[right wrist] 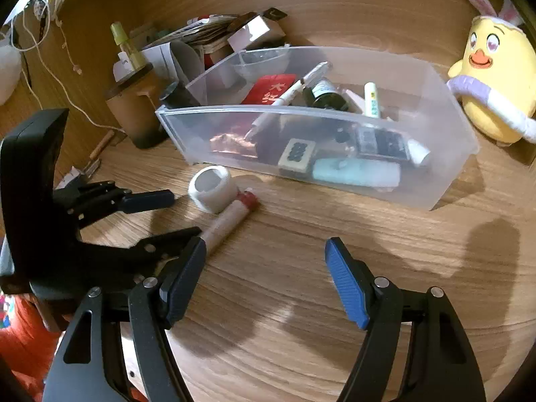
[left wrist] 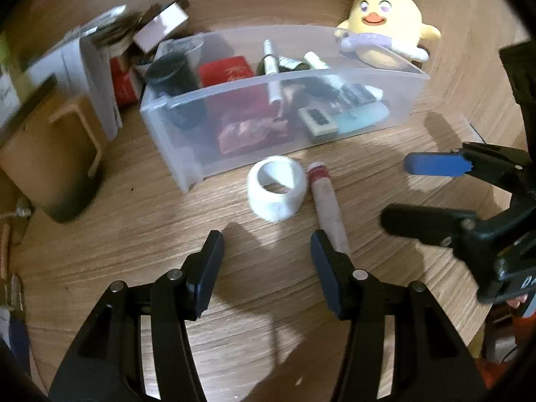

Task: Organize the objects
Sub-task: 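Withdraw both tools toward the tape roll and red-capped tube, then grasp the white tape roll with the left tool while the right tool grasps the red-capped tube, then carry the tape roll with the left tool while the right tool carries the red-capped tube to the bin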

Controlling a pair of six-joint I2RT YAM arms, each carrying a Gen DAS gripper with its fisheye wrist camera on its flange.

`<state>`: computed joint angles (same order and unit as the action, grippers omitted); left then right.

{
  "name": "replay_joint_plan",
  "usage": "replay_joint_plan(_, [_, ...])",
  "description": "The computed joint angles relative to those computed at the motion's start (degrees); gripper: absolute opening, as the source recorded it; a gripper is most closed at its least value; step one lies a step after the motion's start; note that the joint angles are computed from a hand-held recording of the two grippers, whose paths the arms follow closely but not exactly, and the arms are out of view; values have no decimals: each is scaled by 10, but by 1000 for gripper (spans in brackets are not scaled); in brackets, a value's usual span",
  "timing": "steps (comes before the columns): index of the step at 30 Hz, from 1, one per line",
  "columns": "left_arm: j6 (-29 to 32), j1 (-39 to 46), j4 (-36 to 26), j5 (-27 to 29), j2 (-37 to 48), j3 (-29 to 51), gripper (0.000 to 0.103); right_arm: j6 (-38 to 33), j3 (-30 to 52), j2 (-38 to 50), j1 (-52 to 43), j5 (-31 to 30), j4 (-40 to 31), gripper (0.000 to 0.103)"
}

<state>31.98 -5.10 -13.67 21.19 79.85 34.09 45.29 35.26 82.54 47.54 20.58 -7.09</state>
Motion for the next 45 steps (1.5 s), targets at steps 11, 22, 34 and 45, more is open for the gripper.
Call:
replay_joint_plan(11, [-9, 67, -33, 50, 46, 61, 54, -21, 71, 93, -1, -1, -3, 51])
replay_joint_plan(22, [-28, -4, -14, 29, 52, 62, 54, -29, 74, 99, 18, 47, -40, 14])
replay_joint_plan(34, [-76, -26, 11, 30, 71, 73, 37, 7, 3, -14, 18, 77, -50, 14])
replay_joint_plan(45, [-92, -32, 11, 31, -44, 41, 37, 2, -8, -114, 11, 126, -91, 14])
